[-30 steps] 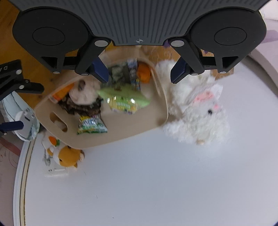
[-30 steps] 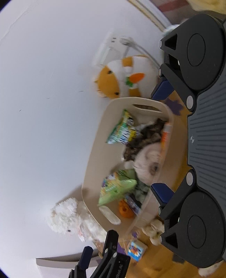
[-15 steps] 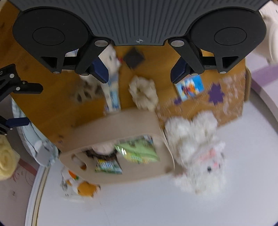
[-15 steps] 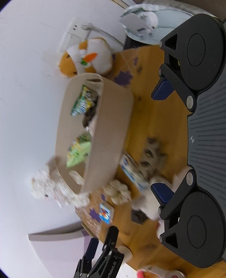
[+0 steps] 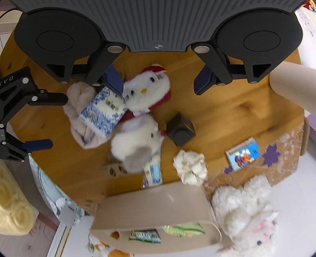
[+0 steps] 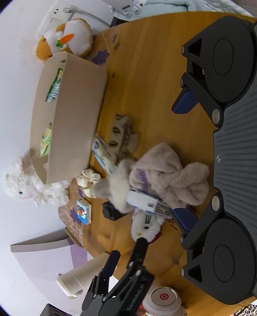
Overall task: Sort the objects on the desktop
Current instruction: 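Move both grippers back from the basket down toward the table items, then grasp the Hello Kitty plush with the left gripper while the right grasps the pinkish cloth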
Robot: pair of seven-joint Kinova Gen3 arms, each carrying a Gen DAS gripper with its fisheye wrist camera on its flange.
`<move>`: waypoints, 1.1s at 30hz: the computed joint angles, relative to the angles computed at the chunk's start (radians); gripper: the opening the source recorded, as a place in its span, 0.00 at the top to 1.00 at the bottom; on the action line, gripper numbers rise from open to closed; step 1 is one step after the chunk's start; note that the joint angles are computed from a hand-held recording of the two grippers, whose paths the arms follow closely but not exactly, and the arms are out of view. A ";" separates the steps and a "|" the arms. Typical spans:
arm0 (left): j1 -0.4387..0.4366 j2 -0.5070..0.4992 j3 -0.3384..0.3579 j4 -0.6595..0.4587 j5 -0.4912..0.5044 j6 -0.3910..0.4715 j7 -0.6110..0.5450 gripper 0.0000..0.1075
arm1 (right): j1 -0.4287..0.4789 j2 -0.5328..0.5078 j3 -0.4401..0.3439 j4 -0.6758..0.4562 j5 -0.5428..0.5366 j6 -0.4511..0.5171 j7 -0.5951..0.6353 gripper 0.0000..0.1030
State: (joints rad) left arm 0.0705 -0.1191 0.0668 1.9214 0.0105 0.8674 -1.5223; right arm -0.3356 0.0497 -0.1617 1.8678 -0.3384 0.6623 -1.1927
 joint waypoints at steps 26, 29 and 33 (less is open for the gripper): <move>-0.021 0.092 -0.026 0.033 0.134 -0.092 -0.177 0.48 | 0.048 0.051 -0.023 0.000 -0.164 0.003 0.199 0.75; -0.025 0.079 -0.028 0.039 0.127 -0.084 -0.190 0.49 | 0.052 0.046 -0.015 0.003 -0.172 0.008 0.216 0.81; -0.033 0.051 -0.038 0.050 0.134 -0.073 -0.214 0.50 | 0.058 0.030 -0.005 0.009 -0.178 0.010 0.231 0.83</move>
